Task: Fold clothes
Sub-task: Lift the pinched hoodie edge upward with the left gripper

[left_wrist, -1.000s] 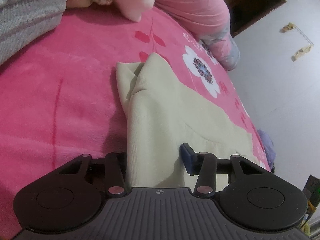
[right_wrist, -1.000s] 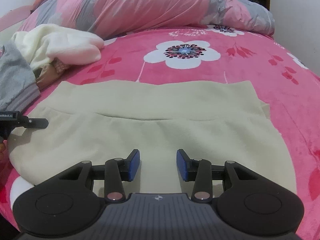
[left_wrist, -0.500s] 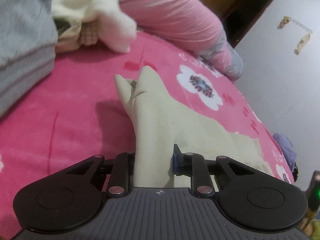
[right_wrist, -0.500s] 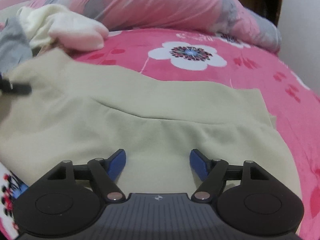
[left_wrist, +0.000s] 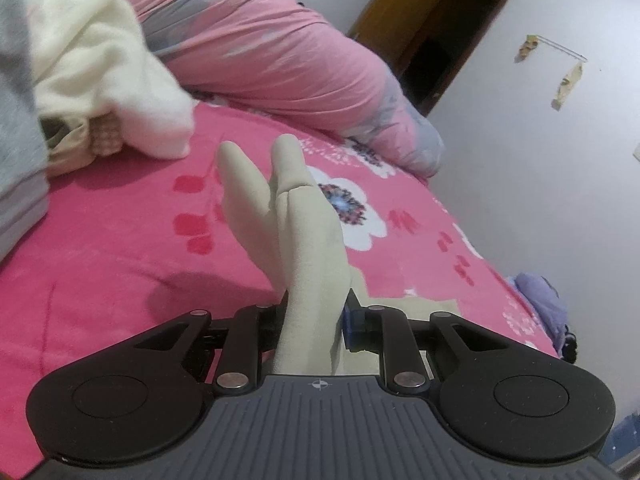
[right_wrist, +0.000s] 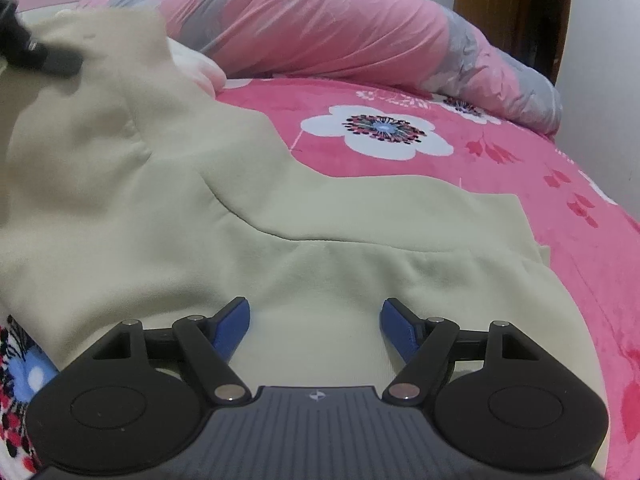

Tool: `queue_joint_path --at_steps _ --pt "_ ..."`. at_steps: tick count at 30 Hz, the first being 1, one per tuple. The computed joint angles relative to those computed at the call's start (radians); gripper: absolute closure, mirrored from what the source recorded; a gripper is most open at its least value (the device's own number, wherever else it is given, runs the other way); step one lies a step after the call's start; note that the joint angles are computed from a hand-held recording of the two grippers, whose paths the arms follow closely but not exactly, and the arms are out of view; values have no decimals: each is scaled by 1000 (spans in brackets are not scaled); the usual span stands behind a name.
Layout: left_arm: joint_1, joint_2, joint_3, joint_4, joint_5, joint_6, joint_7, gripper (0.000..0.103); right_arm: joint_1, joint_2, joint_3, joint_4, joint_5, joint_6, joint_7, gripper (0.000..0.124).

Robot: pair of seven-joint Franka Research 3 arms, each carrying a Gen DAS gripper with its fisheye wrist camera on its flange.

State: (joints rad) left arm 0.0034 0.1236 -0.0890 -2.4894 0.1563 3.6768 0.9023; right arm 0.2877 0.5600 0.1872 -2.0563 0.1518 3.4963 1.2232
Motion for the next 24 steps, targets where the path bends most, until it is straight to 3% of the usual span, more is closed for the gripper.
queue_joint_path --at_steps 5,8,11,15,18,20,22,24 --pt "-51 -3 -4 37 -91 -35 87 84 -19 15 15 -11 -30 54 6 48" --pt "-127 2 12 62 -258 -58 245 84 -32 18 23 -20 -52 85 17 48" --pt "-166 1 18 76 -366 -75 343 84 -65 -9 46 -56 -83 122 55 57" --pt "-202 -7 20 86 -476 -96 426 84 -289 -20 210 -100 -391 200 267 78" --pt "-235 -9 22 99 -566 -105 498 84 -342 35 261 -16 -567 141 337 95" --pt "-248 -10 18 103 -601 -104 535 84 -326 96 271 83 -616 55 347 103" --pt "-249 -11 10 102 -602 -102 550 84 -347 179 331 194 -642 -60 355 107" --pt "-234 -6 0 103 -567 -113 527 84 -290 202 294 240 -592 -69 301 107"
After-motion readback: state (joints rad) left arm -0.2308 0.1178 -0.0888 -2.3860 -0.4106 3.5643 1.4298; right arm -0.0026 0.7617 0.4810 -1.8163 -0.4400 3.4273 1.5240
